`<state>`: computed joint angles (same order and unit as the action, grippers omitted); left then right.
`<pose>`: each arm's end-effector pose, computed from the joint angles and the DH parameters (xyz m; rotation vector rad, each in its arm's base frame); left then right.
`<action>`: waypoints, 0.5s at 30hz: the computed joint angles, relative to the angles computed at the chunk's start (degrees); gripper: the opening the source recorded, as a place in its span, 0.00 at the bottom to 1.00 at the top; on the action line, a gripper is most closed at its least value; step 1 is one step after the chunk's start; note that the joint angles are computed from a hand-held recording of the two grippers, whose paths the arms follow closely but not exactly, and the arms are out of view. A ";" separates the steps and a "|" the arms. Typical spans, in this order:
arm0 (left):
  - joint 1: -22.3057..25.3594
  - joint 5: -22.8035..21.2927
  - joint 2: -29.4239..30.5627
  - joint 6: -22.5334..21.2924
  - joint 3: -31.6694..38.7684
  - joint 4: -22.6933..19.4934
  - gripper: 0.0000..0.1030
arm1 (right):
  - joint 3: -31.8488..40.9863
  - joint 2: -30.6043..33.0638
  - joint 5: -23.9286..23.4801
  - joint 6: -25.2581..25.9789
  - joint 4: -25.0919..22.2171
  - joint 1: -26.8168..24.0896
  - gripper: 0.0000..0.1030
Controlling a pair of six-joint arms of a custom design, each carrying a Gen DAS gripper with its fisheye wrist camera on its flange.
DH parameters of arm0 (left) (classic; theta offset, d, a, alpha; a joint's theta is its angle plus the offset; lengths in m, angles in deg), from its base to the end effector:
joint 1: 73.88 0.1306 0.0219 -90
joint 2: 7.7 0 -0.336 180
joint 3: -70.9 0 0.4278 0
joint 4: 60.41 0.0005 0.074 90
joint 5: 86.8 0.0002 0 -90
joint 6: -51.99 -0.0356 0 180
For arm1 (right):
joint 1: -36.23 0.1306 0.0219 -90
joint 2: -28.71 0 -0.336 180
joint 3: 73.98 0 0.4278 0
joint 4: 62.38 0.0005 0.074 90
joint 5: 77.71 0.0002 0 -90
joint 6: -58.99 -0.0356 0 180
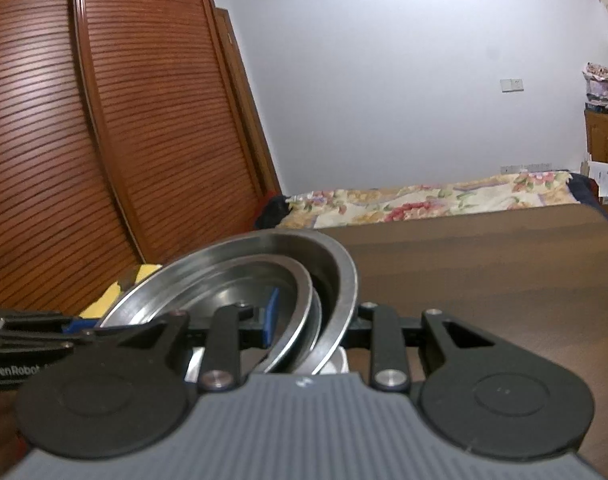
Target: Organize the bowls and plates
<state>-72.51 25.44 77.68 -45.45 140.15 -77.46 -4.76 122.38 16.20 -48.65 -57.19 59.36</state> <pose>0.4954 -0.0021 0.2880 0.3353 2.0922 -0.3254 0.4942 0.2079 0.2525 -0.0457 1.9274 0.4149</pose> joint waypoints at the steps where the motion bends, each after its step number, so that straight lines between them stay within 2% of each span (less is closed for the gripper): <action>1: 0.14 -0.08 0.34 -0.11 0.15 -0.15 0.34 | 0.21 0.41 -0.04 0.07 -0.14 0.10 0.30; 15: 0.54 -1.16 3.95 -1.72 1.06 -0.33 0.34 | 1.98 3.73 1.25 1.19 -2.08 1.40 0.30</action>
